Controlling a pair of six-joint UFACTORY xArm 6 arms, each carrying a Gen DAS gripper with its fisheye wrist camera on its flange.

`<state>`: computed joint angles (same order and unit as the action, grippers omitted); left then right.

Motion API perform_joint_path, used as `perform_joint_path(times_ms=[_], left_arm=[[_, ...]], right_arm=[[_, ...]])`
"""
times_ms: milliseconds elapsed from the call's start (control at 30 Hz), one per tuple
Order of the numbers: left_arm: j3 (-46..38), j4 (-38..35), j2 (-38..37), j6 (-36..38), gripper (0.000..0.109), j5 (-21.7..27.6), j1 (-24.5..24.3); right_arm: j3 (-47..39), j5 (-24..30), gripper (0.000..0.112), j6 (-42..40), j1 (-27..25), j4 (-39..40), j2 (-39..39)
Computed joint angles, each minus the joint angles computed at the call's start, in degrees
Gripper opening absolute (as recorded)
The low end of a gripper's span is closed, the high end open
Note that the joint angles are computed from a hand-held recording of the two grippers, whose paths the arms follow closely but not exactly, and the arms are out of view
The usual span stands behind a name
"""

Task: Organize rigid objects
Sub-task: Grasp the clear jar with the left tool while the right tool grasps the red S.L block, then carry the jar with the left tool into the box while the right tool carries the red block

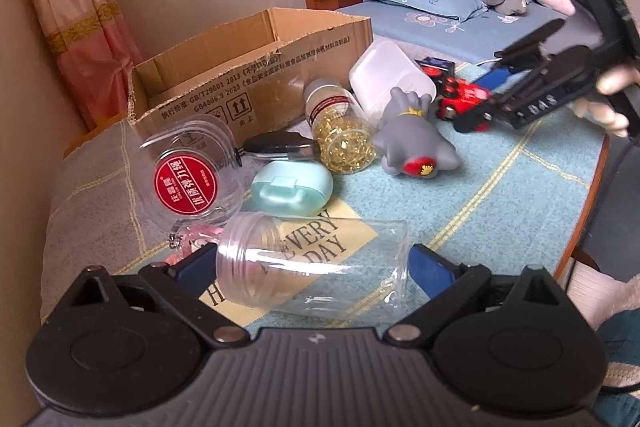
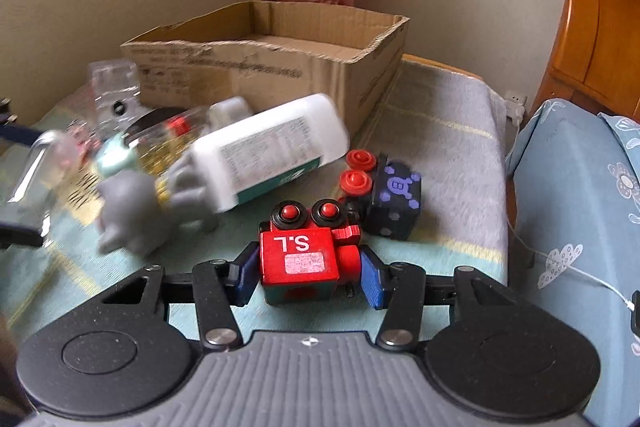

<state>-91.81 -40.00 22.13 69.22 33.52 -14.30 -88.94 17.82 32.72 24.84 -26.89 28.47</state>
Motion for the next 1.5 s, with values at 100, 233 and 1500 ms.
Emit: perform_joint_path(times_ms=[100, 233, 1500], left_arm=[[-0.26, 0.00, 0.30, -0.10, 0.098, -0.21, -0.03], [-1.29, -0.13, 1.15, -0.93, 0.098, 0.10, 0.06], [0.51, -0.39, -0.54, -2.53, 0.093, 0.36, 0.67]], right_arm=[[1.72, -0.07, 0.056, 0.41, 0.57, -0.05, -1.27], [1.21, 0.22, 0.058, 2.56, 0.71, -2.08, -0.88], [3.27, -7.81, 0.082, -25.44, 3.74, 14.98, -0.63]])
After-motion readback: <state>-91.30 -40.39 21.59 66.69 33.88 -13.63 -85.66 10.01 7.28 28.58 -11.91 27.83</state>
